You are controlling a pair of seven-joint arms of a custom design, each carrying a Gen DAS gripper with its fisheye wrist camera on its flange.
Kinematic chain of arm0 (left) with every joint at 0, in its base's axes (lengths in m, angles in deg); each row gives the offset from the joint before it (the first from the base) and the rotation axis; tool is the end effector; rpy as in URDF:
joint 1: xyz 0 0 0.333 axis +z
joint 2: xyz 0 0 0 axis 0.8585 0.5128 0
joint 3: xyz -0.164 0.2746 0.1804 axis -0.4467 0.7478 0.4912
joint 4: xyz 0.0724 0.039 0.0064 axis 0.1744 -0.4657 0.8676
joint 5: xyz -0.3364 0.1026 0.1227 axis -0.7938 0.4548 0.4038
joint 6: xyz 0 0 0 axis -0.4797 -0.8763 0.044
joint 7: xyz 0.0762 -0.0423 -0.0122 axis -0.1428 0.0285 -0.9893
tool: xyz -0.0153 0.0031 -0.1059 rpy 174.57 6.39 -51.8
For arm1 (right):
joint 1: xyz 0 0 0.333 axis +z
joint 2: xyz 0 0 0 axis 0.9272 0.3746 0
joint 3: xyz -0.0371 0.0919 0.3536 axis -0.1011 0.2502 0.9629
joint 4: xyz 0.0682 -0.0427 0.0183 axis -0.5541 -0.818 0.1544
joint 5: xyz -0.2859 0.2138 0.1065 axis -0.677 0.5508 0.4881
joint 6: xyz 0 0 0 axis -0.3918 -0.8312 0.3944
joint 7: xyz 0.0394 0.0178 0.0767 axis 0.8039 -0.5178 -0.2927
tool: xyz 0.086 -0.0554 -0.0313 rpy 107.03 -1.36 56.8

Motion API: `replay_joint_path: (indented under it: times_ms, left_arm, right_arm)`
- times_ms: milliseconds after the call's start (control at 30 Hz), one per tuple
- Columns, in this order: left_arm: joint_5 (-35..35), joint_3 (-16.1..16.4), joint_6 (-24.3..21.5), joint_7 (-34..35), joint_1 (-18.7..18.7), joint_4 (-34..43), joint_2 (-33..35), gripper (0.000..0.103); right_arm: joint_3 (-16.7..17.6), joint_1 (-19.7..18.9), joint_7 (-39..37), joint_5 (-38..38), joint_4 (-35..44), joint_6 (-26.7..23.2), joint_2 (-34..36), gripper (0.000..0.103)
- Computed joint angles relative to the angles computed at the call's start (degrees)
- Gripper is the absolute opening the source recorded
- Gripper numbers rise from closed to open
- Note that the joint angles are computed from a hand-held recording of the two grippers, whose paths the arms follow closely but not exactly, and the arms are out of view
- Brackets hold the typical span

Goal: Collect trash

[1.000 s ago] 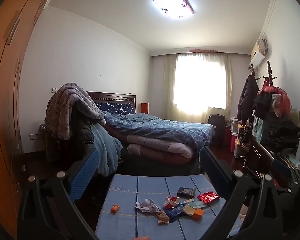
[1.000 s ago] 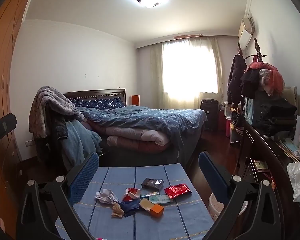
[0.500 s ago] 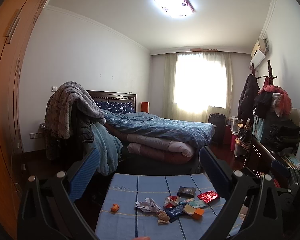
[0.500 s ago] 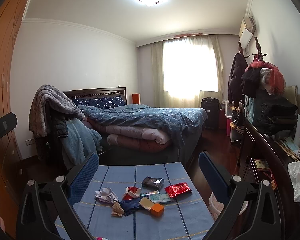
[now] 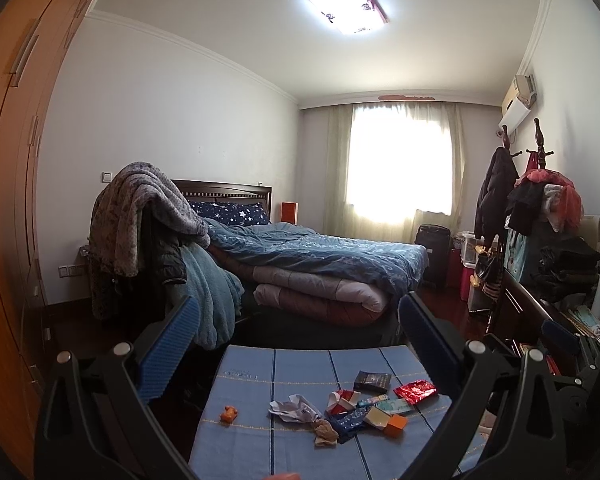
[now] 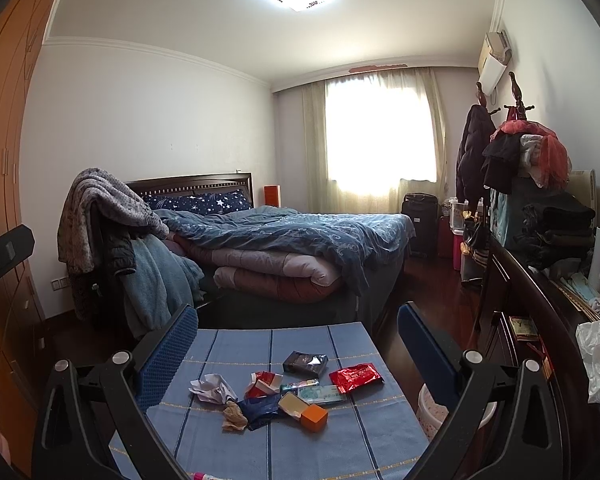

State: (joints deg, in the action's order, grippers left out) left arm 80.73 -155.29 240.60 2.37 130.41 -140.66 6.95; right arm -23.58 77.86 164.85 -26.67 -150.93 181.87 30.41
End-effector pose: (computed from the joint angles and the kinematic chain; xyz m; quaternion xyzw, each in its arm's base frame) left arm 0.4845 -0.3028 0.6590 -0.6335 0.3896 -0.3803 0.5498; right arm 0.6097 0.2369 0.6322 -0.6380 0.4497 -0.3187 0.5377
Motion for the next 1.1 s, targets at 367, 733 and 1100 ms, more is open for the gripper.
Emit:
replay_joint_path:
  times_ms: [367,733,1100]
  left_arm:
    - [0.14,-0.11,0.31,-0.17,0.03,-0.24,0.11,0.1]
    - [-0.17,-1.02,0.31,-0.42,0.33,-0.5,0.47,0.1]
    - [-0.3,-0.93,-0.1,-0.36,0.08,-0.69,0.82,0.1]
  right_arm:
    - [0.15,-0.1,-0.12,0.03,0.07,-0.11,0.17,0.099]
    - [0.54,-0.47,0.02,-0.34,-0.16,0.12,0.32,0.099]
    - [1.03,-0.95,0.18,-0.71,-0.16,-0.09,0.41,0.099]
